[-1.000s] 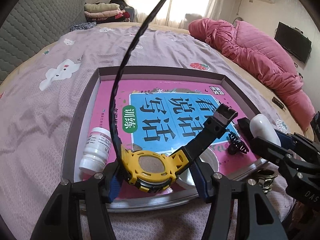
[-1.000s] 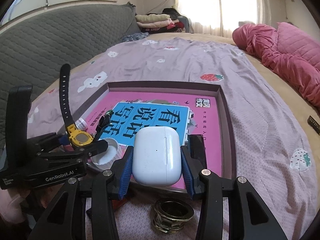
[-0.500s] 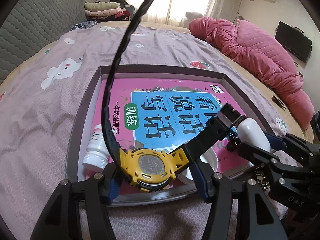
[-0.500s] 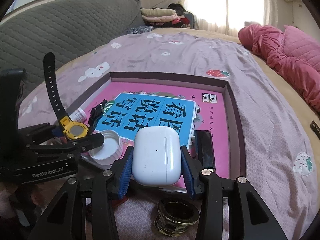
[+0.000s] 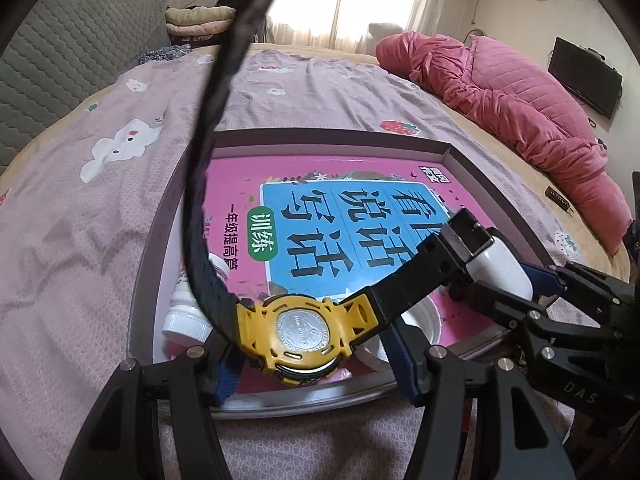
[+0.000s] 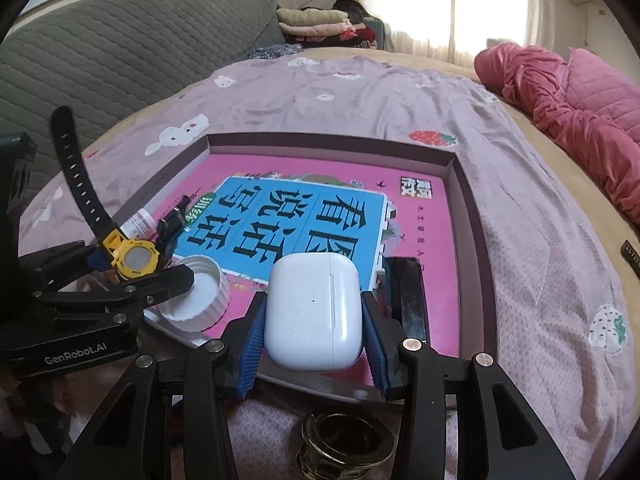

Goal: Organize rigid objects
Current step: 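Lift and carry yellow watch and earbud case over the box with both tools, then lower earbud case onto the book and open right tool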

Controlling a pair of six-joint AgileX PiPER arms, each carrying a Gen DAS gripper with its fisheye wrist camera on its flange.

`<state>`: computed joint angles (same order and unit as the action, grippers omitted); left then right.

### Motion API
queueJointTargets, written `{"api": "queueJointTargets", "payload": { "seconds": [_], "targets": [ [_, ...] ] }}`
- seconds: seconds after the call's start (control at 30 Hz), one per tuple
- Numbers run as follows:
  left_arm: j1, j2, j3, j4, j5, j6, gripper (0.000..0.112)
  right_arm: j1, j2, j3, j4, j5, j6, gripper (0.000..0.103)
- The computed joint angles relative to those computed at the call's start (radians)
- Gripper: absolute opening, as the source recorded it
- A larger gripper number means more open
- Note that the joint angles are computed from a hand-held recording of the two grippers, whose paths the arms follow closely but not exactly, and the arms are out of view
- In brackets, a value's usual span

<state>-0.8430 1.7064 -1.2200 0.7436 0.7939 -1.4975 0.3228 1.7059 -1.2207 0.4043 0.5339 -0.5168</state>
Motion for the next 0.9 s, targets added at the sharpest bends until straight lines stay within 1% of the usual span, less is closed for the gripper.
{"api": "queueJointTargets", "payload": {
  "seconds": [0.2,0.47,0.9],
  "targets": [
    [0.005,-0.018,0.018,-0.004,-0.021,-0.003,0.062,-0.009,0.0,0.0,0.027,0.009,-0.022,0.046],
    [-0.001,-0.028,0.025,-0.006,-0.031,-0.001,0.062,-0.007,0.004,-0.001,0.023,0.007,-0.016,0.046],
    [-0.019,-0.042,0.036,0.004,-0.03,-0.001,0.062,-0.008,0.008,-0.006,0.021,0.007,-0.02,0.046]
  ]
}}
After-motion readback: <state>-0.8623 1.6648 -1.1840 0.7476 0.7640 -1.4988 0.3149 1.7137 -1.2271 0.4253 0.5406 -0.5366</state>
